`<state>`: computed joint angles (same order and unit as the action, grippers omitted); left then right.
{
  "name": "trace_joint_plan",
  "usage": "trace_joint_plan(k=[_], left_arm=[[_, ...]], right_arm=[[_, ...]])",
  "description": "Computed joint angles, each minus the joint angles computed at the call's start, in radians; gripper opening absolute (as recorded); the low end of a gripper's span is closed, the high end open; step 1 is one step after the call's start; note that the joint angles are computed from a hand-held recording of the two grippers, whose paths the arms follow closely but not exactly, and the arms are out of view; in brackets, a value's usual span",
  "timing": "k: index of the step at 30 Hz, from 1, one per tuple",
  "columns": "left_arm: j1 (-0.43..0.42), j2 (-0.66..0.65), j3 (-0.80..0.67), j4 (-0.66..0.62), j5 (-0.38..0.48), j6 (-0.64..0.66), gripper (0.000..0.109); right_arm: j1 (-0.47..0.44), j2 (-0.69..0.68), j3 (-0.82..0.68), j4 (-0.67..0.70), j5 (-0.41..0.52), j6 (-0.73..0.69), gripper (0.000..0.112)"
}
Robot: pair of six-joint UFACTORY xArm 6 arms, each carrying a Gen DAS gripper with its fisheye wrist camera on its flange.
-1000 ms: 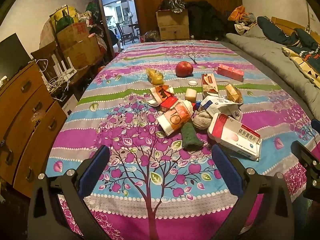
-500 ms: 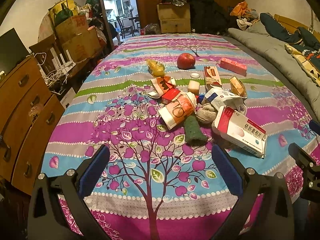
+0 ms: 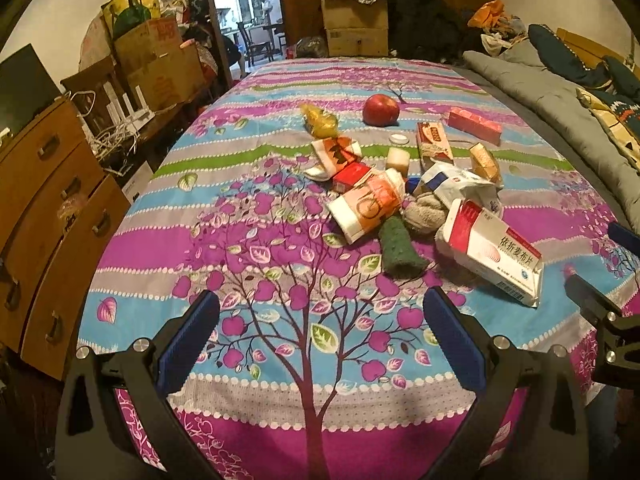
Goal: Collect trash
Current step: 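Grasp the white medicine box with the right tool while the left tool grasps the orange paper cup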
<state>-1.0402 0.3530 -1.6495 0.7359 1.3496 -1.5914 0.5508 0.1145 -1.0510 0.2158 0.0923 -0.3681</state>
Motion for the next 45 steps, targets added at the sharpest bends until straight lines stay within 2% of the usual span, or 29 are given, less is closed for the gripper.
trace_joint_plan(k=[5,9,13,16,18,21,24,26,28,30,34,36,38,40,42,44,45], left_arm=[[0.005,-0.028,0.05,-0.026,-0.012,-0.027,0.098],[0.01,-0.05,0.082,-0.033,-0.013,-0.039,0.098],[0.02,-0.074,0.114,-0.036,-0.023,-0.046,0.098],[0.029,-0.087,0.135,-0.044,-0.028,-0.054,0.098],[0.035,-0.101,0.157,-0.058,-0.041,-0.064,0.098],[0.041,-0.109,0.174,-0.076,-0.054,-0.067,0.098],[0.044,-0.109,0.178,-0.083,-0.058,-0.06,0.098],[0.048,-0.113,0.184,-0.087,-0.076,-0.053,0.098],[0.064,-0.123,0.201,-0.093,-0.128,-0.031,0.098],[0.09,-0.14,0.232,-0.093,-0.223,0.008,0.098],[0.174,-0.14,0.26,-0.102,-0.441,0.123,0.098],[0.213,-0.106,0.233,-0.09,-0.513,0.174,0.098],[0.259,-0.07,0.214,-0.104,-0.625,0.265,0.098],[0.308,-0.02,0.187,-0.173,-0.732,0.418,0.098],[0.337,0.029,0.148,-0.229,-0.759,0.529,0.098],[0.363,0.068,0.122,-0.339,-0.794,0.654,0.097],[0.373,0.085,0.113,-0.383,-0.808,0.709,0.093]], right_arm=[[0.026,0.07,-0.095,0.216,0.069,-0.269,0.098],[0.029,0.137,-0.155,0.093,0.097,-0.245,0.098],[0.029,0.202,-0.222,0.086,0.137,-0.317,0.098],[0.018,0.257,-0.278,0.028,0.164,-0.303,0.098],[0.011,0.292,-0.323,0.036,0.199,-0.32,0.097],[0.002,0.337,-0.386,0.087,0.262,-0.376,0.09],[-0.002,0.365,-0.419,0.086,0.308,-0.375,0.062],[0.0,0.357,-0.396,0.133,0.293,-0.393,0.06],[0.004,0.326,-0.347,0.178,0.264,-0.418,0.057],[0.005,0.286,-0.295,0.209,0.234,-0.412,0.057],[0.002,0.144,-0.157,0.414,0.202,-0.442,0.057],[-0.004,0.075,-0.098,0.491,0.209,-0.449,0.057],[-0.013,0.012,-0.05,0.576,0.242,-0.462,0.058],[-0.026,-0.043,-0.01,0.629,0.281,-0.452,0.058],[-0.039,-0.082,0.017,0.66,0.313,-0.438,0.058],[-0.045,-0.117,0.046,0.662,0.331,-0.417,0.059],[-0.047,-0.133,0.06,0.651,0.334,-0.403,0.059]])
